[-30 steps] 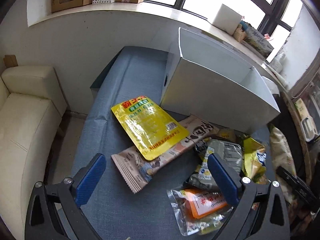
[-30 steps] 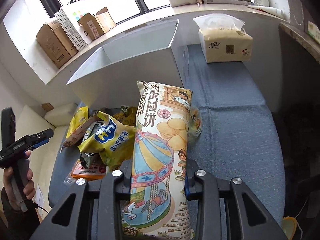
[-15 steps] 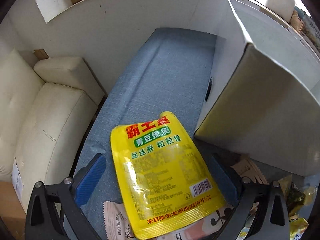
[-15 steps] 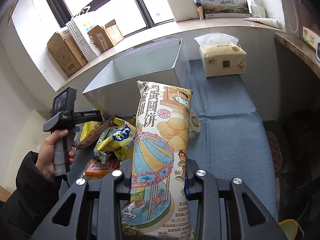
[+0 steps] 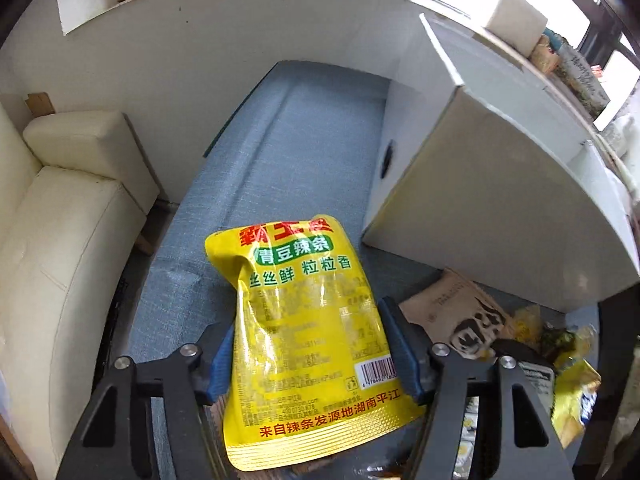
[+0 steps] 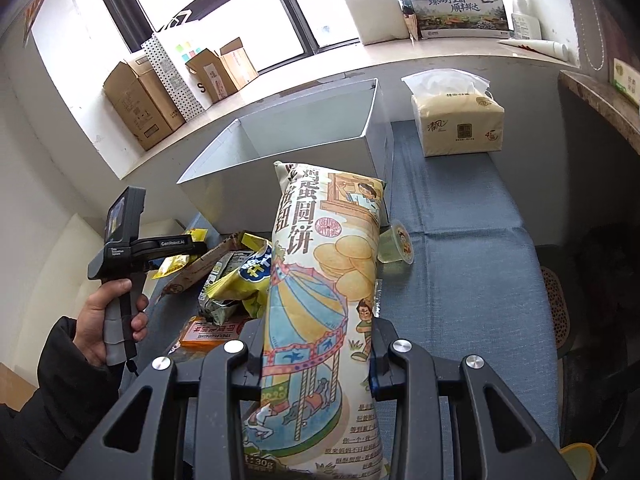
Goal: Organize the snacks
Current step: 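Grasp the yellow pouch with the left tool while the right tool holds the biscuit bag, then lower the yellow pouch and biscuit bag into the box, open both tools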
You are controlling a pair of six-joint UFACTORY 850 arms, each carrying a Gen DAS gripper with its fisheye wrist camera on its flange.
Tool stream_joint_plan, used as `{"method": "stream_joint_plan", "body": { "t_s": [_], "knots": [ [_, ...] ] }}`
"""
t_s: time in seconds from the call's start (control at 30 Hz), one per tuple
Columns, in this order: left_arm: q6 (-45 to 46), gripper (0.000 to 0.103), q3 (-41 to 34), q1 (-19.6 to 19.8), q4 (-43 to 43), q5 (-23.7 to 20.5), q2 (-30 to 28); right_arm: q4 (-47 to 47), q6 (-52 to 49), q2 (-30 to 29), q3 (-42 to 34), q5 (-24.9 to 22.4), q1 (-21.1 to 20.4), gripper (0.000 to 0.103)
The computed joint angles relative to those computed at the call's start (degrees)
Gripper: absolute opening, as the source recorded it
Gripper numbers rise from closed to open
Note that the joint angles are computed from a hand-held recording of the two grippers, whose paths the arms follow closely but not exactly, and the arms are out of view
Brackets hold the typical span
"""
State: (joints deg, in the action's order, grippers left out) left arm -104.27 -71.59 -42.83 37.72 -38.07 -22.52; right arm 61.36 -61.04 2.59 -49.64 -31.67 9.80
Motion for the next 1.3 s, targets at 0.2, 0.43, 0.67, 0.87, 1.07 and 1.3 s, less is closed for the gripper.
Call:
{"method": "stream_joint_plan", "body": {
  "t_s": [0.2, 0.43, 0.67, 0.87, 1.07, 1.3],
  "knots": [
    [-6.76, 0.07, 3.3, -4.28, 11.72, 0.27, 5.81, 1.2, -0.86, 0.64, -0.3, 0.2, 1.26, 0.037],
    [2.3, 0.07, -4.45, -5.39, 16.93, -0.43, 5.42, 3.3, -0.77, -1.62, -4.99, 0.92, 2.65, 0.037],
    [23.12, 0.071, -20.71, -1.0, 9.69, -0.01, -3.13, -1.88, 6.47, -11.09, -18.64, 3.29, 5.46, 0.037],
    [38.33, 0.071, -32.51, 3.32, 1.24, -2.2, -11.89, -19.66, 23.6, -22.52, -33.71, 5.34, 8.32, 0.037],
    [42.09, 0.086, -35.13, 6.2, -1.71, -4.69, -16.2, -41.23, 40.37, -31.43, -43.71, 4.26, 10.34, 0.038],
    [38.51, 0.103, -28.12, 6.68, -0.86, -2.35, -12.33, -48.89, 45.86, -31.07, -41.24, 9.75, 10.38, 0.096]
  ]
}}
